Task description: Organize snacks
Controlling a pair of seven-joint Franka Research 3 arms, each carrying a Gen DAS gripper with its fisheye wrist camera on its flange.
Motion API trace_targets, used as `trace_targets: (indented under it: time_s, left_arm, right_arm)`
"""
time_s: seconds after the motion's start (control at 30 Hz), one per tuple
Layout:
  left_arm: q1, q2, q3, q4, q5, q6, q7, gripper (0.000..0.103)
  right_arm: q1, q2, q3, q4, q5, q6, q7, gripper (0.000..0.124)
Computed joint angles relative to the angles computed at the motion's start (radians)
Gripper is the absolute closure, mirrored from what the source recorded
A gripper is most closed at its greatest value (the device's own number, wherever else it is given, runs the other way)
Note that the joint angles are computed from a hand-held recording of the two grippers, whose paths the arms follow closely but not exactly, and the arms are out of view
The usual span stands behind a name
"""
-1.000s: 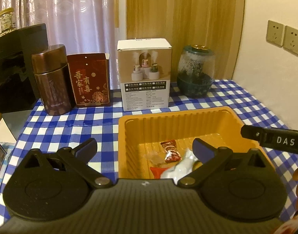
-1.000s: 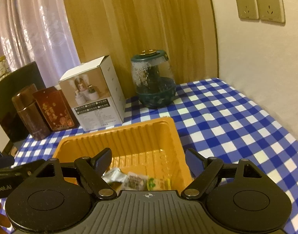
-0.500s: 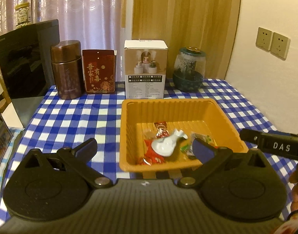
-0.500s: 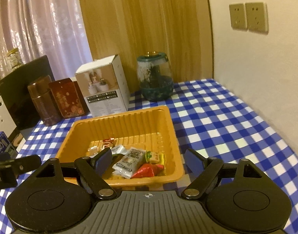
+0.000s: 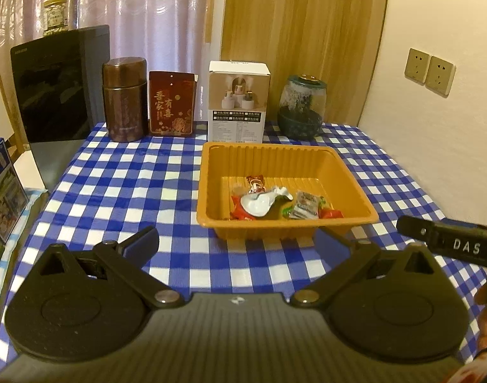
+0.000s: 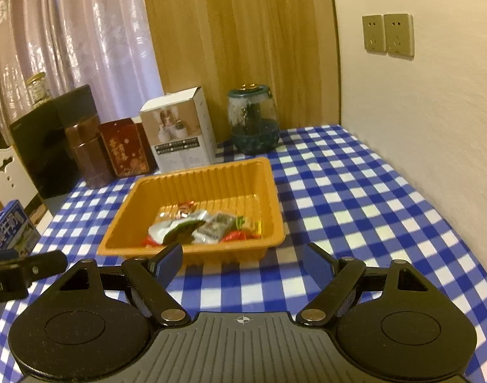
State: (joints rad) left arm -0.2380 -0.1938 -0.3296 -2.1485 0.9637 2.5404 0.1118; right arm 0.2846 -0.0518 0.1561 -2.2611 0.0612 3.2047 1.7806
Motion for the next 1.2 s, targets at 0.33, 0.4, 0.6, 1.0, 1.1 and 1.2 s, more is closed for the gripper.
trace_targets:
  time_s: [0.33, 0.4, 0.6, 1.0, 1.1, 1.2]
  left_arm:
    - [-0.022, -0.131, -0.042, -0.074, -0.067, -0.062, 0.002, 0.0]
    - [-0.027, -0.159, -0.052, -0.089, -0.087, -0.074, -0.001, 0.0]
    - [-0.039, -0.226, -0.088, -0.113, -0.133, -0.123, 0.006, 0.0]
    - [-0.081, -0.297, -0.14, -0.113, -0.212, -0.225, 0.023, 0.0]
    - [-0.09, -0.3, -0.161, -0.096, -0.214, -0.268, 0.025, 0.0]
    - [-0.102, -0.307, -0.172, -0.086, -0.216, -0.297, 0.025, 0.0]
  right_arm:
    - [-0.038, -0.149, 0.07, -0.113, 0.008, -0.07, 0.005, 0.042]
    - [-0.018, -0.183, 0.061, -0.134, 0.024, -0.086, -0.004, 0.042]
    - [-0.014, -0.278, 0.071, -0.183, 0.036, -0.125, -0.013, 0.042]
    - [0.007, -0.447, 0.068, -0.274, 0.082, -0.209, -0.038, 0.042]
    - [0.026, -0.483, 0.054, -0.295, 0.101, -0.22, -0.047, 0.042]
    - [0.037, -0.523, 0.048, -0.318, 0.118, -0.227, -0.055, 0.042]
